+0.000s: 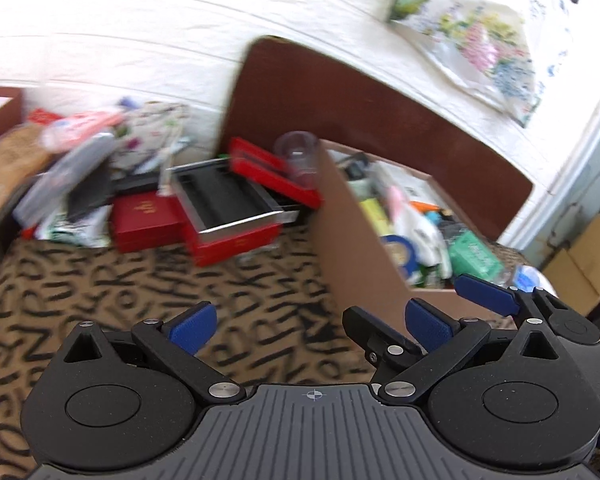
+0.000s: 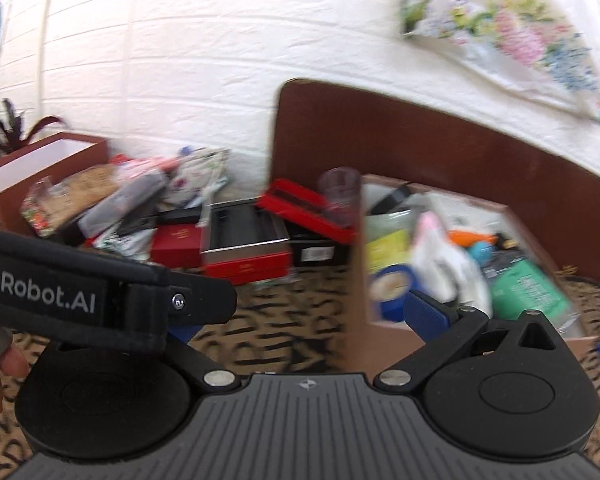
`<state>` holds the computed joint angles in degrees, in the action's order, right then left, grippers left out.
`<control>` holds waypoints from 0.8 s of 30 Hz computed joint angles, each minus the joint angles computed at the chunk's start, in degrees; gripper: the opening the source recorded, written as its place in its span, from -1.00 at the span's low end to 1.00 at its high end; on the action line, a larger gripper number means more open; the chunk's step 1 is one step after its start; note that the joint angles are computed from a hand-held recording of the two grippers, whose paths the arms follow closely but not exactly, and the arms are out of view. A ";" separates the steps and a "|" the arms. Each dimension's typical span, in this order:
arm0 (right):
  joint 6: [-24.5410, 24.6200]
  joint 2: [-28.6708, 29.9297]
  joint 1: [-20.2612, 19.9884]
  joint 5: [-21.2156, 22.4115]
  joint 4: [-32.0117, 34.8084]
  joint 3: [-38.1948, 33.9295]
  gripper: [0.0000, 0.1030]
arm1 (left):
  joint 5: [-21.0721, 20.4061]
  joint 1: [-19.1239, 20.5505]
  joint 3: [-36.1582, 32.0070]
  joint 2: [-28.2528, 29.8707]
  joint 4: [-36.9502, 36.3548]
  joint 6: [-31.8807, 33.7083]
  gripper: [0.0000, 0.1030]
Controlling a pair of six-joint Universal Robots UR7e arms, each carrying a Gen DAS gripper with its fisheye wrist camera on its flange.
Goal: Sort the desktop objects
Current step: 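Move both tools to the black-lined red box and grasp its rim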
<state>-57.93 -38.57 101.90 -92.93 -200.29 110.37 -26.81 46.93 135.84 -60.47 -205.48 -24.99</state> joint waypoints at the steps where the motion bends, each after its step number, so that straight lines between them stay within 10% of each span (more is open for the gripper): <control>1: 0.07 0.46 0.22 0.06 0.16 0.23 1.00 | 1.03 -0.14 1.13 -0.70 0.65 -0.97 1.00; 9: 1.02 5.64 2.19 0.94 0.00 -1.55 0.99 | 2.21 2.55 4.93 -6.22 1.42 -0.84 1.00; 24: 0.64 14.63 2.72 0.40 3.95 -15.54 0.99 | -10.95 14.33 -4.62 -4.64 -6.03 12.18 0.99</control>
